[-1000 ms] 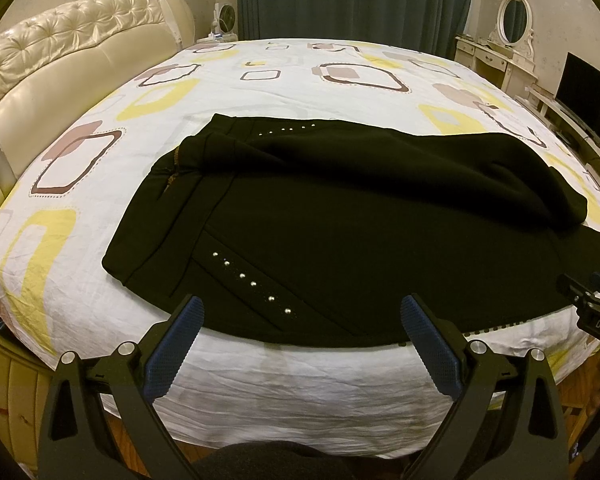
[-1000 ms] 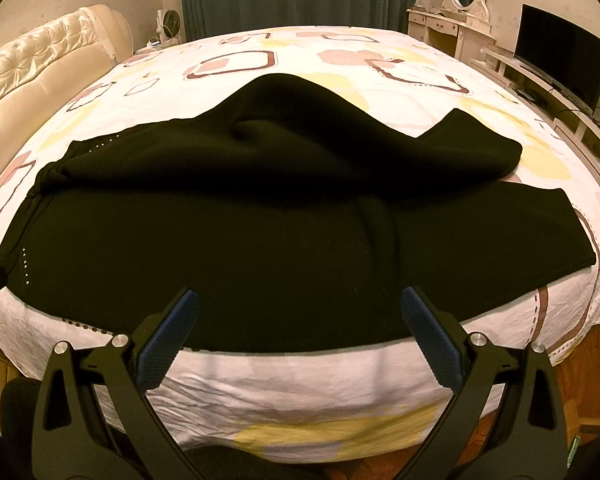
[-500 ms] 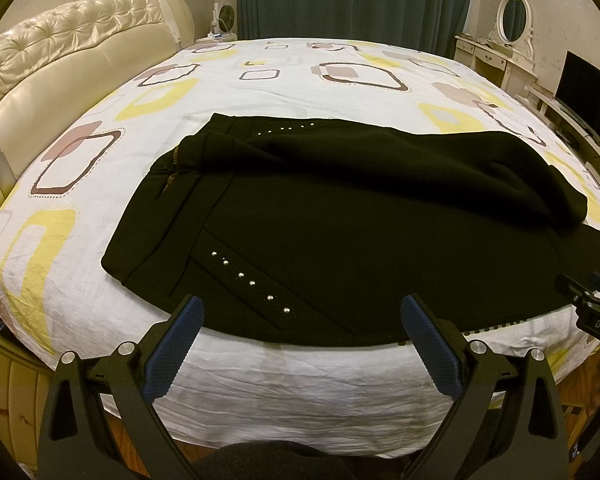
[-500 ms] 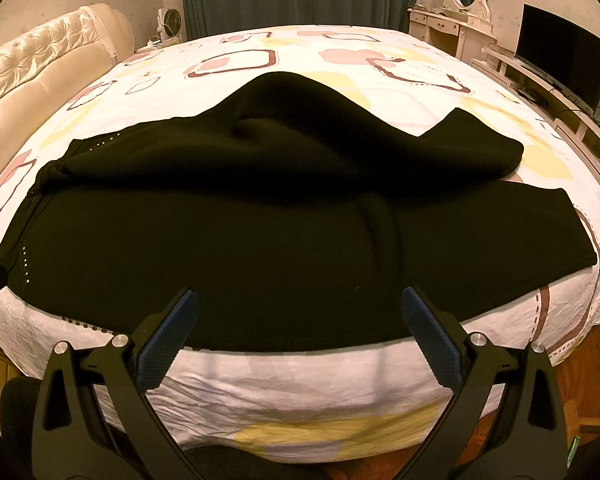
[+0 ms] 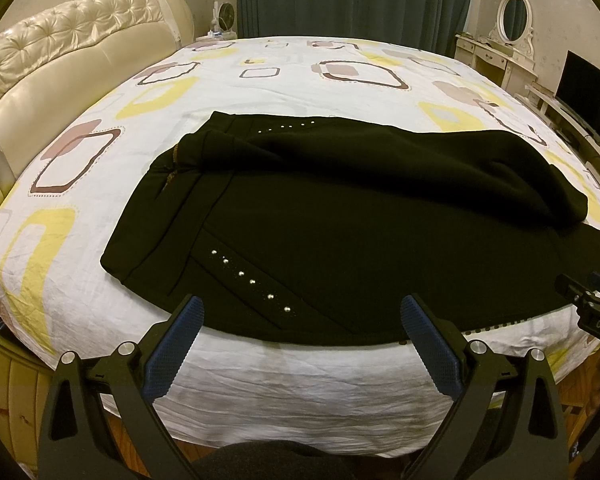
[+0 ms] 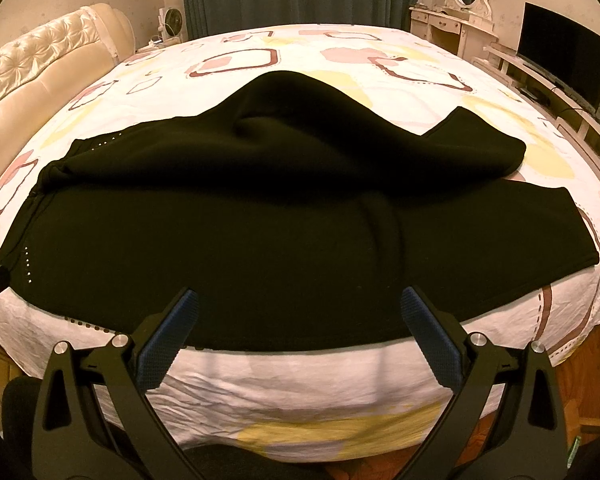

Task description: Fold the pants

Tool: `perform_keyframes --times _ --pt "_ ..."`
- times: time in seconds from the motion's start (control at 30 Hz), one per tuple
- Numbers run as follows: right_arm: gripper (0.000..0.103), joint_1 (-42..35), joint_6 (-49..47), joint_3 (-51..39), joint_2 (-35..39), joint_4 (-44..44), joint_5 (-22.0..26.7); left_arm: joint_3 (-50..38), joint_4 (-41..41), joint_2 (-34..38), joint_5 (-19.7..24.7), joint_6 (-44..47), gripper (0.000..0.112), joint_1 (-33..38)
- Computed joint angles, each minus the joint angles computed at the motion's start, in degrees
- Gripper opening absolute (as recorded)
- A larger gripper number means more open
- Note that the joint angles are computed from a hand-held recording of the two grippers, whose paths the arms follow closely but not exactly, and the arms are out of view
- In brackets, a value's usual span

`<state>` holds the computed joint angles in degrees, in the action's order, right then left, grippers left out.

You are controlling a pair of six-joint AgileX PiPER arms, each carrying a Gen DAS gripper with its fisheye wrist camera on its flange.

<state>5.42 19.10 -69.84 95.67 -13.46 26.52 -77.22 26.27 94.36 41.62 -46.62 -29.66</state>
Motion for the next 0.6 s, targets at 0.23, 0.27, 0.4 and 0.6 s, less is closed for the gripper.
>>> perform_keyframes --times 0.23,0.27,0.4,0.6 --pt "0.101 -1.10 -7.39 -1.83 0.14 7.18 2.22 2.04 -3.42 -0.81 -4.28 2.25 0.098 1.30" --pt "0.101 -1.61 -10.51 -2.58 0.32 10.01 2.96 2.12 -4.88 -1.08 -5.00 3.90 0.098 1.80" --pt "0.101 -4.65 -27.77 -8.87 2.08 26.49 8.03 0.27 -14.43 -1.91 -6.07 18.10 0.098 5.85" --pt "0.101 -9.51 -41.89 -32.42 13.66 42.36 22.74 -13.20 -29.90 5.58 -1.30 42.87 0.098 18.37"
